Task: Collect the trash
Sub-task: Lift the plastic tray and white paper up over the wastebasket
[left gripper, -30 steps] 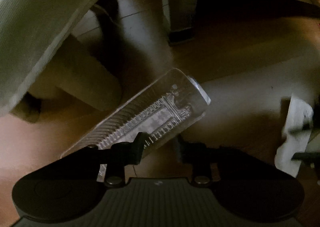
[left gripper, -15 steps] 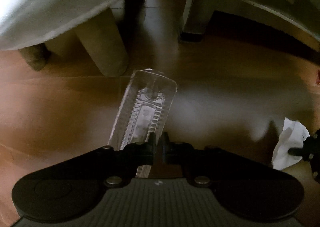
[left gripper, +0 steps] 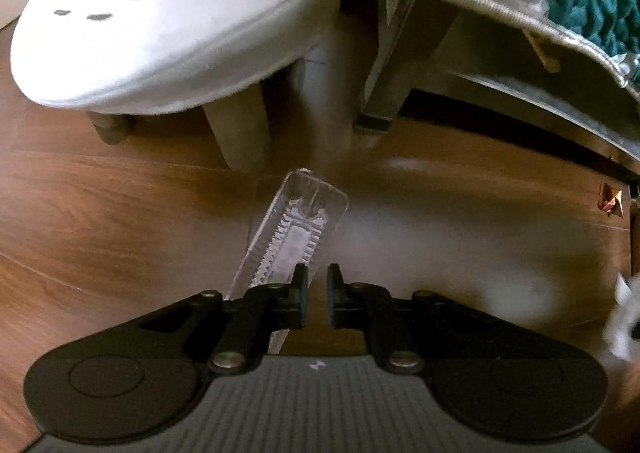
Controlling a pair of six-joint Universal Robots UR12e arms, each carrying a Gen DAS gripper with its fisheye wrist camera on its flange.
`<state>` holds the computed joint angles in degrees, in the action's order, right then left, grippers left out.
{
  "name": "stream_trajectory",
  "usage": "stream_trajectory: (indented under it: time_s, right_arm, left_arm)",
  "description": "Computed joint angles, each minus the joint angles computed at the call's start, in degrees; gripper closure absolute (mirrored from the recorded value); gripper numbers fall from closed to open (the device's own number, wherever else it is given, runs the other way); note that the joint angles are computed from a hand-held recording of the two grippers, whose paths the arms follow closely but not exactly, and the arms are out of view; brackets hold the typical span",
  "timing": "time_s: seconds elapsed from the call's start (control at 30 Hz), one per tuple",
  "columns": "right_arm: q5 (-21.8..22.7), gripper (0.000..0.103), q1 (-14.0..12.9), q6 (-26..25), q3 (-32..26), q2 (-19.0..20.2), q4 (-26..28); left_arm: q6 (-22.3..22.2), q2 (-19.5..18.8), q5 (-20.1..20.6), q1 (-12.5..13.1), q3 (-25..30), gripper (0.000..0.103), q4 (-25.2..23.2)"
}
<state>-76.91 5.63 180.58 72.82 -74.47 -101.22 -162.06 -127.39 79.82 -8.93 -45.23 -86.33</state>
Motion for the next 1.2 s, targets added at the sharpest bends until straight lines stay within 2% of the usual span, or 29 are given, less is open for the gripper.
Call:
stream_trajectory:
  time_s: [0.07, 0.1, 0.13, 0.2, 0.33, 0.4, 0.5, 0.6, 0.77, 0.8, 0.83, 0.93, 1.1, 1.2]
  right_arm:
    - [1.9, 0.099, -0.5, 1.1, 0.7, -1.2, 1.0]
    - [2.8, 0.099, -0.6, 1.5, 0.9, -1.3, 1.4]
    - [3.5, 0.099, -0.6, 1.7, 0.9, -1.4, 2.0]
    - [4.9, 0.099, -0.7, 1.1, 0.7, -1.1, 2.8]
    - [6.2, 0.099, -0.7, 1.2, 0.8, -0.2, 2.8]
    - [6.8, 0.099, -0.8, 2.0, 0.8, 0.1, 3.9]
    - [7.1, 0.099, -0.9, 2.6, 0.6, 0.4, 4.7]
    - [7.5, 0.099, -1.0, 3.2, 0.6, 0.6, 4.9]
    - [8.0, 0.099, -1.1, 3.4, 0.8, 0.4, 4.9]
    - [8.0, 0.099, -1.2, 3.2, 1.1, 0.1, 4.9]
    - [7.9, 0.099, -1.3, 3.2, 1.2, 0.1, 4.7]
    - [7.6, 0.099, -1.6, 2.9, 1.4, -0.5, 4.7]
    - [6.8, 0.099, -1.3, 3.3, 1.4, -0.8, 3.6]
    - [6.3, 0.099, -1.3, 3.9, 1.0, -1.2, 2.8]
  left_arm:
    - [0.5, -0.2, 0.8, -0.2, 0.0, 0.085, 0.0]
    - [0.8, -0.2, 1.1, -0.3, -0.2, 0.071, 0.3]
    - [1.1, -0.3, 1.6, -0.4, -0.6, 0.049, 0.9]
    - [1.5, 0.1, 3.0, -0.6, -2.1, 0.022, 3.9]
    - [4.3, 0.1, 4.0, -0.8, -3.7, 0.022, 7.8]
    - [6.5, -0.8, 5.3, -1.0, -3.1, 0.022, 6.8]
    - [7.7, -2.7, 6.0, -1.1, -0.7, 0.022, 2.9]
    - [6.5, -4.1, 6.6, -1.2, 1.2, 0.022, 0.4]
    - [3.9, -4.8, 7.0, -1.2, 2.1, 0.024, -0.6]
    - [3.8, -4.8, 7.0, -1.3, 2.1, 0.033, -0.6]
    - [3.8, -4.9, 6.8, -1.3, 2.3, 0.047, -1.1]
    - [3.5, -4.8, 7.2, -1.5, 2.5, 0.058, -1.3]
    - [2.4, -3.5, 7.6, -1.9, 1.8, 0.059, -0.9]
    - [1.9, -2.8, 6.9, -1.8, 2.9, 0.059, -2.7]
